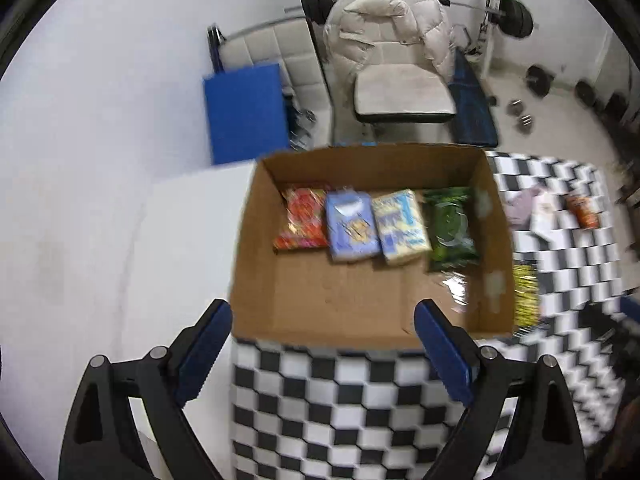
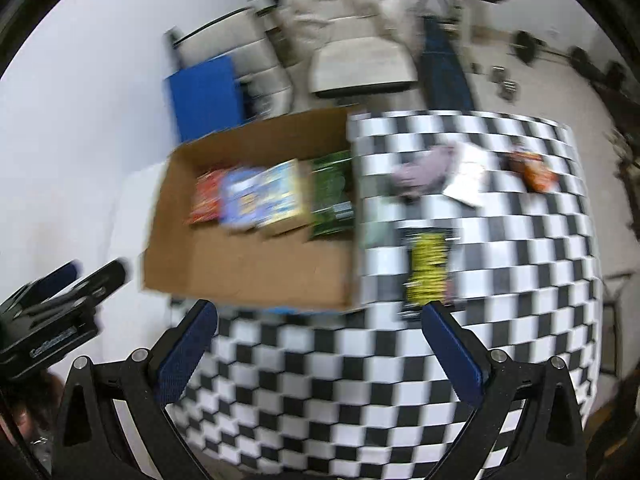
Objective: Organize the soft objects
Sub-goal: 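Grasp the lilac sock with the left tool while the right grasps the black wipes pack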
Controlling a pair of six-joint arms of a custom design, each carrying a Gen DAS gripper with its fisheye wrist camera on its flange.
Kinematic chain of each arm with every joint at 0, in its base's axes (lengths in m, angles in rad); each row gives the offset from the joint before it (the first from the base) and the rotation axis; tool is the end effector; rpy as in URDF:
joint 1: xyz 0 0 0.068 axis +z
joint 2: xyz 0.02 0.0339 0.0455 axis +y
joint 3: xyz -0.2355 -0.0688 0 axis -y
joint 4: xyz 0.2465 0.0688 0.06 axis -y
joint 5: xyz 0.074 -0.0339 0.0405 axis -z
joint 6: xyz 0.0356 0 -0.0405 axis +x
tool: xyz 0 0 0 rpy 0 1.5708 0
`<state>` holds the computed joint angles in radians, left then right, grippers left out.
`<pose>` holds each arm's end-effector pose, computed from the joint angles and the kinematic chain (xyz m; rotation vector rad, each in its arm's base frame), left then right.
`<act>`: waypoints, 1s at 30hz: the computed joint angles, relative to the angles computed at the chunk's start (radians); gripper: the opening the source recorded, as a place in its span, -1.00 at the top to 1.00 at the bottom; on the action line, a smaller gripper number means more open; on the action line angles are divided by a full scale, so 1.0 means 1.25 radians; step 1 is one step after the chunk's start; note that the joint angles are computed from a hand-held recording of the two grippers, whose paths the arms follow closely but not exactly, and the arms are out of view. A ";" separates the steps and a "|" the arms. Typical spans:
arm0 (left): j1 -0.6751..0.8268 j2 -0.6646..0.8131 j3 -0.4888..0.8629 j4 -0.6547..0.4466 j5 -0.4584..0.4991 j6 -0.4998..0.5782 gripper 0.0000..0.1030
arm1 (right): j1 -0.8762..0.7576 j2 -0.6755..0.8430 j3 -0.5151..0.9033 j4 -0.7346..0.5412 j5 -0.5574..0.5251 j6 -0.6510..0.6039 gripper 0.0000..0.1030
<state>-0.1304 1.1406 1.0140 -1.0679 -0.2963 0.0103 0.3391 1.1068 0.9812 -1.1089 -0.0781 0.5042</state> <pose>0.2131 -0.0175 0.2554 0.1143 2.7244 0.3749 0.1903 0.0701 0.2494 0.2163 2.8432 0.2997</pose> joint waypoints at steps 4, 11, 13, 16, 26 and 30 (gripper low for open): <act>-0.103 0.134 -0.009 0.072 -0.098 -0.079 -0.81 | -0.232 0.106 -0.114 0.112 -0.020 -0.125 -1.00; -0.168 0.316 0.042 0.098 -0.100 -0.134 -0.81 | -0.297 0.487 -0.150 0.357 -0.114 -0.168 -0.85; -0.189 0.339 0.064 0.092 -0.098 -0.144 -0.81 | -0.281 0.565 -0.139 0.403 -0.115 -0.154 -0.85; -0.220 0.370 0.121 0.077 -0.082 -0.148 -0.81 | -0.266 0.617 -0.135 0.447 -0.112 -0.135 -0.83; -0.348 0.771 0.644 -0.065 0.100 -0.057 -0.81 | -0.431 0.590 -0.128 0.394 -0.037 -0.278 -0.13; -0.380 1.098 1.032 -0.213 0.113 -0.016 -0.81 | -0.606 0.617 -0.073 0.341 -0.019 -0.378 -0.13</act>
<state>-0.6058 2.5135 2.3035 -1.3341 -0.1555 -0.0094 -0.4181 1.8783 0.8899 -0.6830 -0.1024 0.0313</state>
